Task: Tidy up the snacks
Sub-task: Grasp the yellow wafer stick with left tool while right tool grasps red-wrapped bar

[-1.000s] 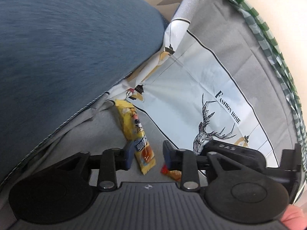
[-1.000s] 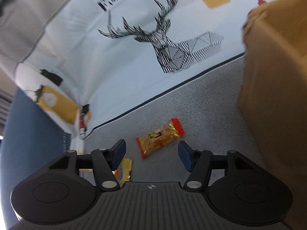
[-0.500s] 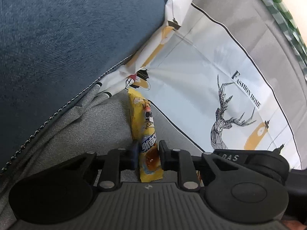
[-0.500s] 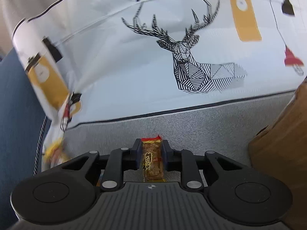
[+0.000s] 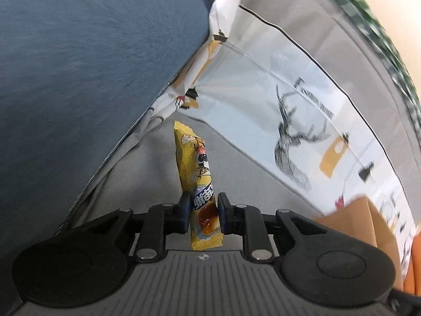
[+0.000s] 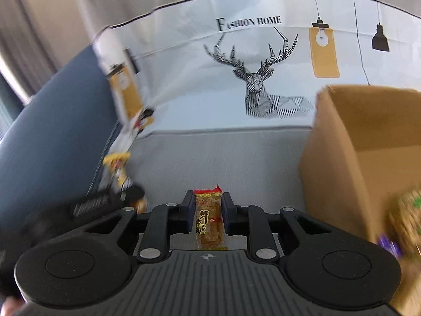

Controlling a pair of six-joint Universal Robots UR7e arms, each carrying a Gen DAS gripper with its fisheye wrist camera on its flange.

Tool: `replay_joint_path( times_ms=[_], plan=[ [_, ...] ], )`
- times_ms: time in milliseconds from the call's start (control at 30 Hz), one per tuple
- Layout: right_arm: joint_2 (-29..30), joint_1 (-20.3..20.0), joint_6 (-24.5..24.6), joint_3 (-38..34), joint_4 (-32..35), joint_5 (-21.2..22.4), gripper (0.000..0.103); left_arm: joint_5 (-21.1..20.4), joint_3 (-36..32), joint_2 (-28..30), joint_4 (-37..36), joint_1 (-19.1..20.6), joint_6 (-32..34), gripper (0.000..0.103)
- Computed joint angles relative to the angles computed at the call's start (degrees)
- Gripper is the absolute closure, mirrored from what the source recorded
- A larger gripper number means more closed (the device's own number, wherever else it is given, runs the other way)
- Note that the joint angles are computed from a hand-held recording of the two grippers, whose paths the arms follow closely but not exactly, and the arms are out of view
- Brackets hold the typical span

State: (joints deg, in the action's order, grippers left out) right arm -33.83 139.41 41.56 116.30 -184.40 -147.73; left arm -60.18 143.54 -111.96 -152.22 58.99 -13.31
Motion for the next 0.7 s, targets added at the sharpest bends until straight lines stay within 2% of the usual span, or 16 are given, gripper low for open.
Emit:
replay_joint_path(
  times_ms=[167,333,400,467,533,600,633,667,700],
  plan=[
    [-0.6,7.1,4.4,3.1,4.0,0.9,0.081,1.9,0.7,-15.7,22.5,-6.0,-3.9,0.080],
    [0.3,13.6,5.8,5.5,7.8,2.4,0.081,3.7,-0.9,-30.0,47.2,-15.1,-9.5,0.080],
    [2.0,15.5,5.6,6.1,7.3,1.8,0.081,4.5,-2.3,-34.2,57.5,-19.1,-13.6,0.080],
    [5.3,17.3,3.7,6.6,2.1,0.2,0.081,4.3,-3.6,-36.4,64.9,-21.4,-17.5,0.080],
    [8.6,18.1,2.5,6.7,-0.7,0.0,0.081,1.8,-4.5,-36.1,66.6,-19.1,-18.0,0.080],
    [8.8,16.9,4.3,6.7,-0.7,2.8,0.081,1.0,-5.1,-34.4,67.4,-16.8,-17.6,0.080],
    [9.2,16.5,2.5,6.6,-3.1,3.3,0.081,1.3,-5.2,-33.5,68.3,-16.4,-17.9,0.080],
    [9.4,16.1,0.3,6.4,-3.6,3.4,0.081,1.4,-5.3,-32.7,68.8,-16.0,-17.8,0.080],
    [9.4,16.0,0.1,6.3,-2.5,2.8,0.081,1.2,-5.3,-31.7,69.0,-15.3,-17.3,0.080]
  ],
)
